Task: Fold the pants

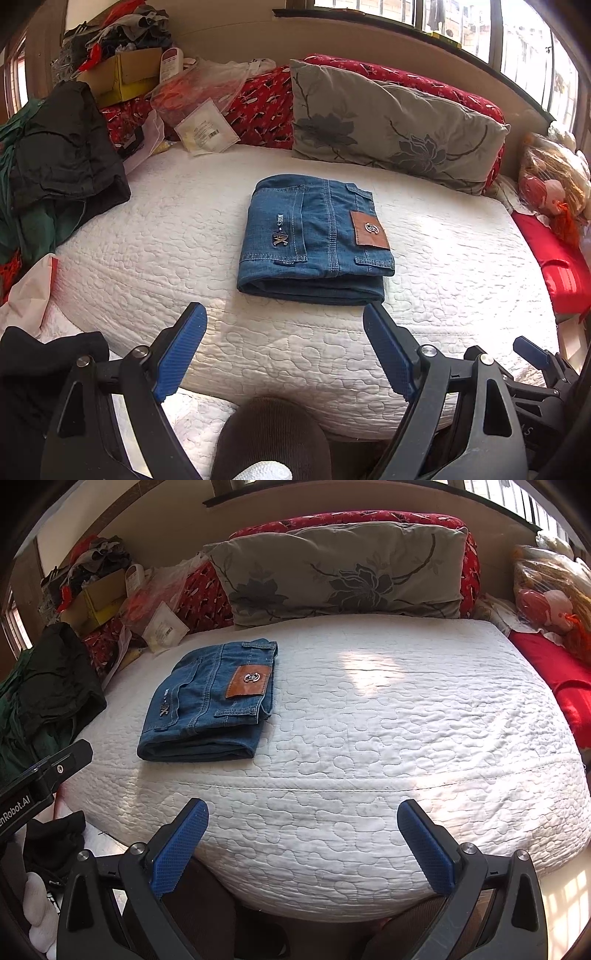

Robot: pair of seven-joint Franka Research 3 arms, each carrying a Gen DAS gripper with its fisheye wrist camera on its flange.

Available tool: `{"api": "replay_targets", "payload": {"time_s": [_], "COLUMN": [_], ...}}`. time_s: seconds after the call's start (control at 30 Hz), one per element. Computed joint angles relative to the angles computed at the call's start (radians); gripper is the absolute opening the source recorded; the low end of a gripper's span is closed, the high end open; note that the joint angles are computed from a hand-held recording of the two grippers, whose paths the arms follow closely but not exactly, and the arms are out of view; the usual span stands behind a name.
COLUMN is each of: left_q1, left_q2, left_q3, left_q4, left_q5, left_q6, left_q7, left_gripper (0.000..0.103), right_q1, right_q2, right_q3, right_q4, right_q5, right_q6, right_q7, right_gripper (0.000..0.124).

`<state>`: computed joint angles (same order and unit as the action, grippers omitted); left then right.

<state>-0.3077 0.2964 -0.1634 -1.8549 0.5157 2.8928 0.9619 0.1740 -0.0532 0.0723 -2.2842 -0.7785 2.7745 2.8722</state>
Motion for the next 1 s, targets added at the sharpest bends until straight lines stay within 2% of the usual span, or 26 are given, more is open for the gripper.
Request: {"api": "replay_targets", "payload": {"time_s": [1.0], "left_q1": [0.005], "left_q2": [0.038], "left_q3": [-0.019], "left_q4": [0.041], "left_q5": [-0.068], "left_q6": [-0.049], "left_q7": [0.089], "left_gripper": [0.087], "right_q1": [0.011], "right_q2": [0.029], "right_q3": [-0.019], "right_q4": [0.016], "right_q5": [0.031], "right_q6": [0.005], "right_q7": [-0.033], "right_gripper": [0.103]}}
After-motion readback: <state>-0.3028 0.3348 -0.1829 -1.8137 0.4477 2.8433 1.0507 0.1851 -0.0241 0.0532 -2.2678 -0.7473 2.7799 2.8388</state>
